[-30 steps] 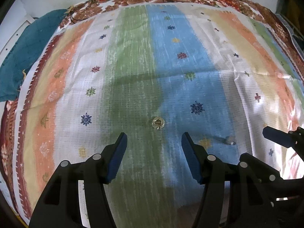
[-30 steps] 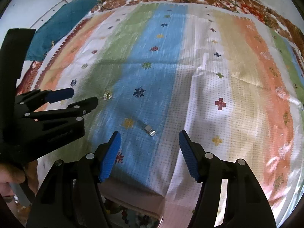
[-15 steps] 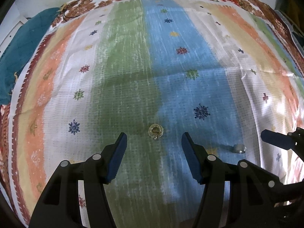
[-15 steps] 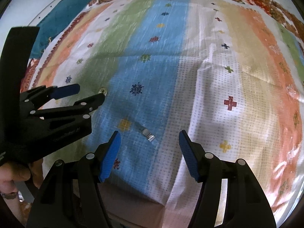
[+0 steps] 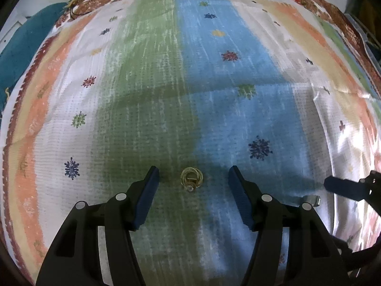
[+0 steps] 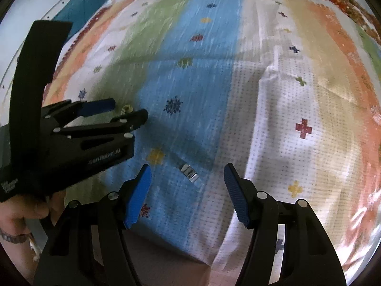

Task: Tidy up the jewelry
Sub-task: 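Close the left gripper on the gold ring while the right grips the silver charm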

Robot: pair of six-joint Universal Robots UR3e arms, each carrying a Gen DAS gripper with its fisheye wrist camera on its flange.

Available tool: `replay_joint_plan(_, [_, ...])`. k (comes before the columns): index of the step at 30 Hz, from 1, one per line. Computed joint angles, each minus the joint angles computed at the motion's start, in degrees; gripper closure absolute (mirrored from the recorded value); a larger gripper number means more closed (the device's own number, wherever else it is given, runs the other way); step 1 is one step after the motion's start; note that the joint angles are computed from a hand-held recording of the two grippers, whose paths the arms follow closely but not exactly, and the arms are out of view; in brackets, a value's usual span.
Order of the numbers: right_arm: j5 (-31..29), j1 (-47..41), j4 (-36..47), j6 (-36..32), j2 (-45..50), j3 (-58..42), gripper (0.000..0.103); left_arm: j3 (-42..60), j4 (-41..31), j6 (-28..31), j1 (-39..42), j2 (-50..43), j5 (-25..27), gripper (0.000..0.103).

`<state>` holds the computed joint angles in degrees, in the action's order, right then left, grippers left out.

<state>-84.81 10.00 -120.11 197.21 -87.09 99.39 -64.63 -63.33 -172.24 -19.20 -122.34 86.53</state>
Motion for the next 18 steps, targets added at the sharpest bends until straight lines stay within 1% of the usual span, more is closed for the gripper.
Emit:
replay_joint_plan(2, [-0.14, 0.28, -0.16, -0.16, 0.22, -0.13, 0.041, 0.12, -0.24, -0.12, 0.48, -0.10, -0.95, 0.043])
replay_joint_plan(3, [0.04, 0.23, -0.08, -0.33, 0.23, -0.08, 0.050, 0.16, -0.19, -0.24, 0.51, -0.15, -1.03, 0.046])
replay_joint_plan(4, [0.10, 0.37, 0.00, -0.27, 0.79, -0.38, 0.056, -0.12, 0.36, -0.05, 0.34, -0.12, -0.77, 0.048])
replay_joint_plan(6, [-0.26, 0.60, 0.20, -0.61, 1.07, -0.47, 0.060, -0.79, 0.98, 0.32, 0.34, 0.11, -0.87, 0.053])
replay_joint_plan(8, [0.14, 0.27, 0.04, -0.83, 1.14, -0.31, 0.061, -1.29, 1.34, 0.57, 0.40, 0.32, -1.01, 0.058])
replay_joint_plan(9, [0.99, -0.27, -0.04, -1.28, 0.82, 0.11, 0.065, -1.18, 1.32, 0.65, 0.52, 0.26, -1.19, 0.061])
replay_joint_plan(10, [1.47, -0.51, -0.02, -1.48, 0.85, 0.19, 0.073, -1.22, 1.34, 0.62, 0.63, 0.28, -1.31, 0.063])
replay_joint_plan(12, [1.79, -0.57, 0.26, -1.89, 0.82, 0.31, 0.082, -1.53, 1.63, 0.62, 0.74, 0.43, -1.43, 0.075])
replay_joint_plan(13, [1.75, -0.50, 0.37, -2.14, 0.76, 0.34, 0.083, -2.22, 1.87, 0.78, 0.99, 0.90, -1.61, 0.077])
replay_joint_plan(15, [1.23, -0.13, 0.37, -2.24, 1.01, 0.12, 0.083, -2.41, 1.78, 1.23, 1.24, 1.12, -1.82, 0.087])
replay_joint_plan(18, [0.95, 0.18, 0.05, -2.10, 1.62, -0.25, 0.084, -3.43, 3.02, 2.33, 0.96, 1.51, -1.19, 0.087])
